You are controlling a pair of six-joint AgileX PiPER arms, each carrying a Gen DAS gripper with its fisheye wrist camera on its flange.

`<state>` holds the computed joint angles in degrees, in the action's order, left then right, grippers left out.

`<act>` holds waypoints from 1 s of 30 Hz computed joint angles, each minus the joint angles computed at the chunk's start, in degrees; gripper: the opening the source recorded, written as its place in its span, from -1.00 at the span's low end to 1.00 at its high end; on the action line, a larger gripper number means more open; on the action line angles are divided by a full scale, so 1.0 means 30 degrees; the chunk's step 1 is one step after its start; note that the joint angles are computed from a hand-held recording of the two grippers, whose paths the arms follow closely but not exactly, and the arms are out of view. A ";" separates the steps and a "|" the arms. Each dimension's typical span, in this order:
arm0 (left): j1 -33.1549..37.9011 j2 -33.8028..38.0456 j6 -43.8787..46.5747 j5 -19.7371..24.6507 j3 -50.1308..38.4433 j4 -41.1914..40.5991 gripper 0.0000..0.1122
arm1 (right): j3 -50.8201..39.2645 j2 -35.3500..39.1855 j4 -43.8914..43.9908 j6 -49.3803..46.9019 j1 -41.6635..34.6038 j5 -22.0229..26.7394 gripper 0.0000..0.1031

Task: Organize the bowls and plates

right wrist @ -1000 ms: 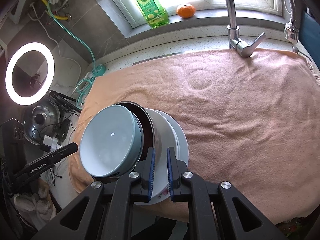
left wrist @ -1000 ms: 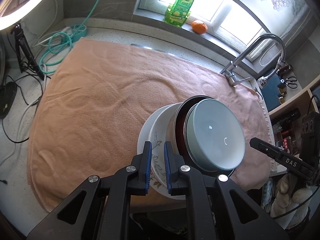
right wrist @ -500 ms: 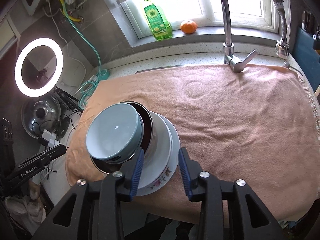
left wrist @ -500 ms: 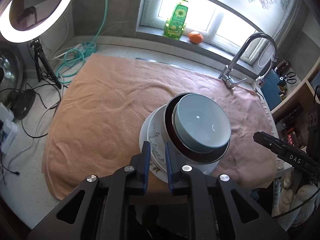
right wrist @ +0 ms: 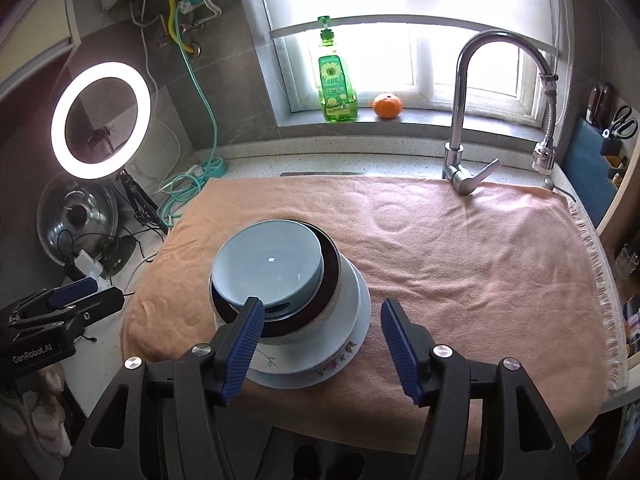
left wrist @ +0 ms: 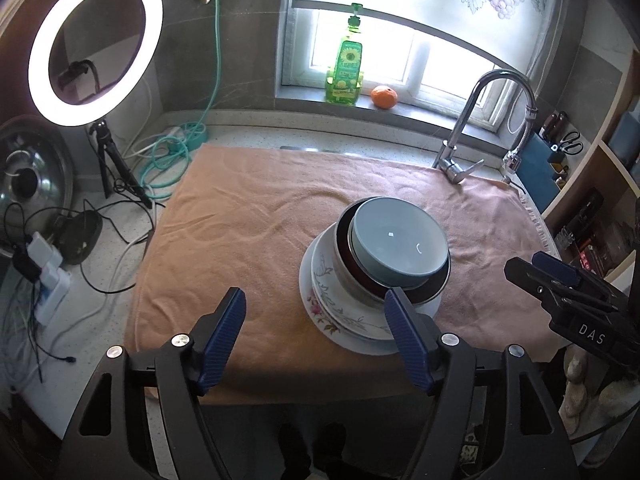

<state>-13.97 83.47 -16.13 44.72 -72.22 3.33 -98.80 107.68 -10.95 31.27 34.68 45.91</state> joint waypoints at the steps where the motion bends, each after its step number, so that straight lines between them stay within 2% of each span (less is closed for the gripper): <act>1: -0.0205 -0.0232 -0.0379 -0.0079 0.0189 0.0562 0.41 | 0.0392 -0.0280 -0.0212 0.0553 0.0194 -0.0338 0.37; 7: -0.0181 -0.0398 0.0182 0.0174 0.0207 0.0217 0.41 | 0.1411 -0.1091 -0.2470 0.3463 0.1265 -0.0300 0.41; 13: 0.0004 -0.0656 0.0603 0.0057 0.0381 -0.0286 0.41 | 0.1934 -0.1503 -0.3112 0.4662 0.1397 -0.0117 0.41; 30: 0.0401 -0.1042 0.0854 -0.0152 0.0494 -0.0819 0.41 | 0.0948 -0.1004 -0.3053 0.4376 0.1550 0.0257 0.42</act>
<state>-12.77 80.35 -13.57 44.26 -70.73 0.87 -95.96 104.67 -20.11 44.40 39.33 46.68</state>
